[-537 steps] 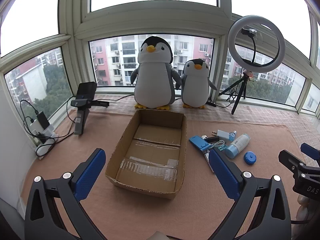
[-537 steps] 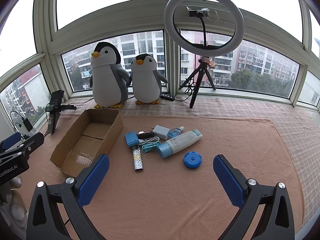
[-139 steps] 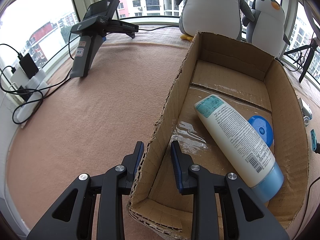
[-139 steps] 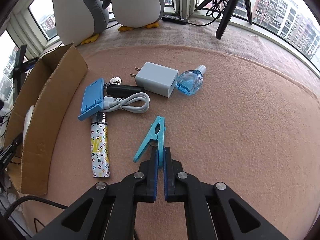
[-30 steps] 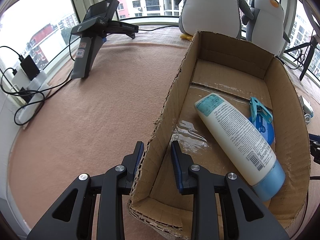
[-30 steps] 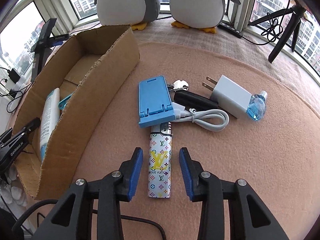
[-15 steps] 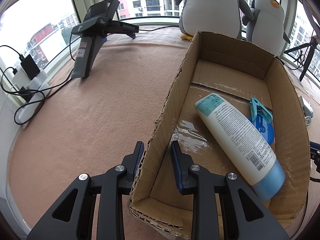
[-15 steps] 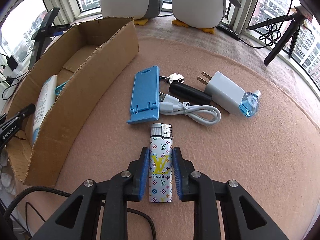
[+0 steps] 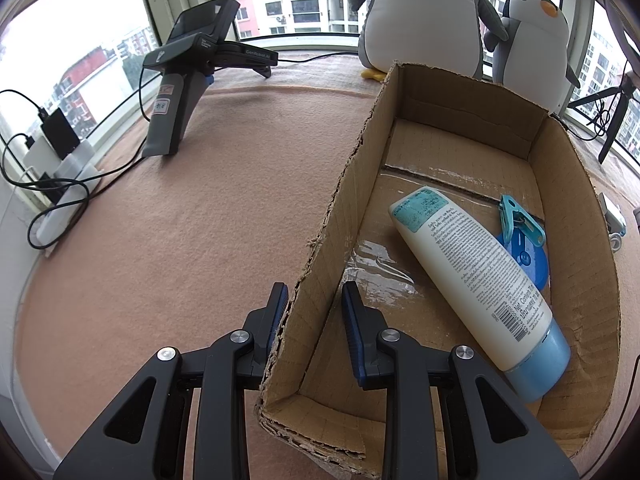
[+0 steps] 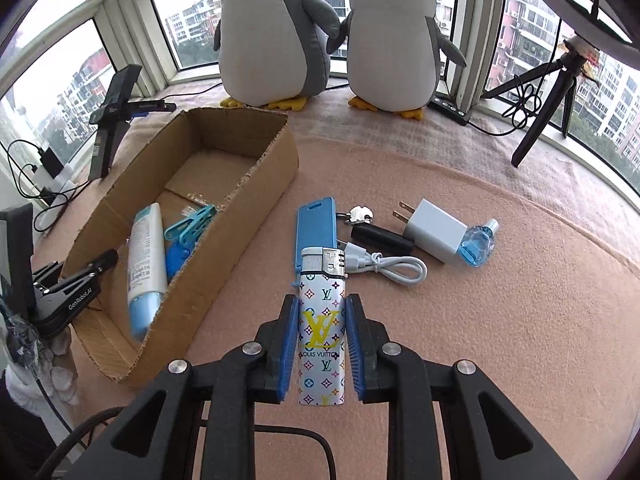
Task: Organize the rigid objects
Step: 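Carry the lighter with the right gripper toward the box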
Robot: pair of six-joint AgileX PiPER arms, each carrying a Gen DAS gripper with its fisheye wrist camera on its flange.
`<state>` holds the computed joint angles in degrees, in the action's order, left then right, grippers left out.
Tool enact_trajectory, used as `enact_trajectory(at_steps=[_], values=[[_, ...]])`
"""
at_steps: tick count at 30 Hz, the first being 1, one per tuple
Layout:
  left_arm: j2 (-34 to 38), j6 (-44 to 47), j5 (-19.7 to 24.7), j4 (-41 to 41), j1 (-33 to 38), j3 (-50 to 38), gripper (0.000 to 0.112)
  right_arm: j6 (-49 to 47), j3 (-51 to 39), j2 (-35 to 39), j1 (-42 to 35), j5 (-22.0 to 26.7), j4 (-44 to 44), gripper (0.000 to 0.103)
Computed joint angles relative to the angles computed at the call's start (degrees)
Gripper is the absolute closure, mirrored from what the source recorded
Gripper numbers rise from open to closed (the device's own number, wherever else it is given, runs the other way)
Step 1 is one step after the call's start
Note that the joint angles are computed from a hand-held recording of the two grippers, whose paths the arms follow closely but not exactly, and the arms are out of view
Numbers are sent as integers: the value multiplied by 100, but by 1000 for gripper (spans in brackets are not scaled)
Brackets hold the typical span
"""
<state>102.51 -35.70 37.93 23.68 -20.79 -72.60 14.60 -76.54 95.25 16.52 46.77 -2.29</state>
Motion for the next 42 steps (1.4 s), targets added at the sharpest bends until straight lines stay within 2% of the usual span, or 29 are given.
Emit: enact_trajectory(at_steps=[16,29,31,33,34,42], values=[[-10,-5,-6,0,-7,12,86,-139,-2418,1525,880,518,174,82],[-13,-7,-8,2,-6,16,86,-162,-2880,1966,1037,689,110,82],[-8,-16,-7,11,-8,14,86,-128,-2853,1935,1034,654,65,75],[-8,-14,-12,7,-8,17,86,-96,-2833,1903,1030,619,28,60],[-6,-13,-13,8,-6,15,86,-83,-2824,1888,1037,606,-8,58],[-8,-11,-16,9,-6,19,86,-58,-2792,1815,1038,613,-44,57]])
